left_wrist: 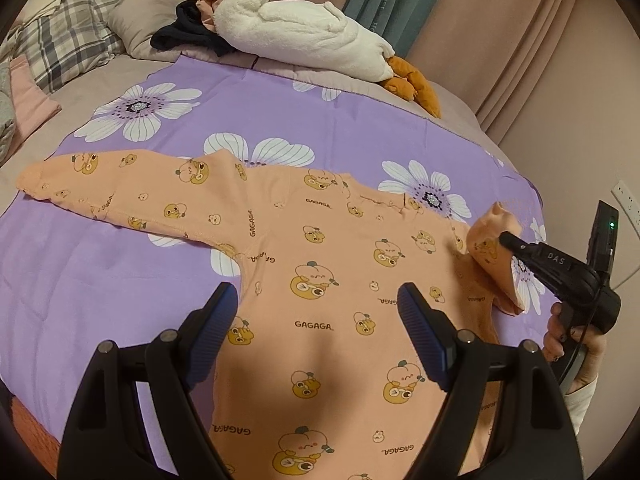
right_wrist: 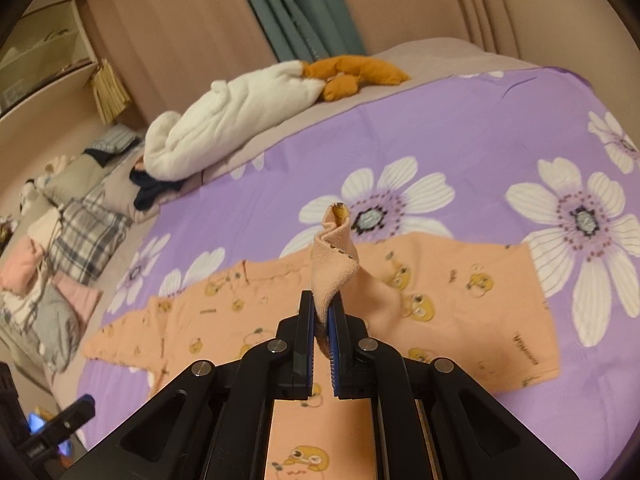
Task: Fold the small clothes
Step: 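Lift the held sleeve and fold it across the onesie body with the right gripper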
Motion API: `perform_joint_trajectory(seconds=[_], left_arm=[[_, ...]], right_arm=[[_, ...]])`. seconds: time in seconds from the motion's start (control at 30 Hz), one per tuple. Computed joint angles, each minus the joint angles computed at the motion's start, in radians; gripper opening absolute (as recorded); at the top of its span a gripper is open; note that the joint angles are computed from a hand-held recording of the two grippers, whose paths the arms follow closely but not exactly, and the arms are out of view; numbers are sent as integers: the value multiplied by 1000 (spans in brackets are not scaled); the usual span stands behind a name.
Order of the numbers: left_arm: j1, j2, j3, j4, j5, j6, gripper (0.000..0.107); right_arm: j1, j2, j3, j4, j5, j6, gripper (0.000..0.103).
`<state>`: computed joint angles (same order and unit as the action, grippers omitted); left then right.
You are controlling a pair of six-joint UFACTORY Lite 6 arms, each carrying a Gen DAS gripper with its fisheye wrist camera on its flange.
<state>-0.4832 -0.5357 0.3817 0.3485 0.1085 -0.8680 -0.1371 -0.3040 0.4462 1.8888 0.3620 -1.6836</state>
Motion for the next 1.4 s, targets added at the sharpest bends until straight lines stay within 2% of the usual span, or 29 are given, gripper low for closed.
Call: perform_joint_trajectory(seconds=[0.6, 0.77, 0.87, 1.0, 1.1, 1.27, 1.4], left_arm=[[3, 3, 7, 37, 15, -41, 83], [-3, 27, 22, 32, 15, -42, 83], [-21, 45, 39, 135, 24, -141, 83], [-24, 54, 49, 35, 15, -52, 83], [-40, 65, 59, 99, 24, -121, 83], [-42, 69, 68, 25, 25, -52, 83], [-50, 75, 78, 91, 34, -118, 83]], right_arm=[[134, 125, 35, 80, -57, -51, 8], [149, 150, 47, 39, -65, -16, 8], [148, 164, 56, -20, -55, 36, 8], [154, 183, 62, -51, -48, 64, 8], [161, 197, 61, -44, -50, 57, 8], [177, 238, 72, -45, -51, 58, 8], [204, 269, 83, -30, -65, 50, 8]])
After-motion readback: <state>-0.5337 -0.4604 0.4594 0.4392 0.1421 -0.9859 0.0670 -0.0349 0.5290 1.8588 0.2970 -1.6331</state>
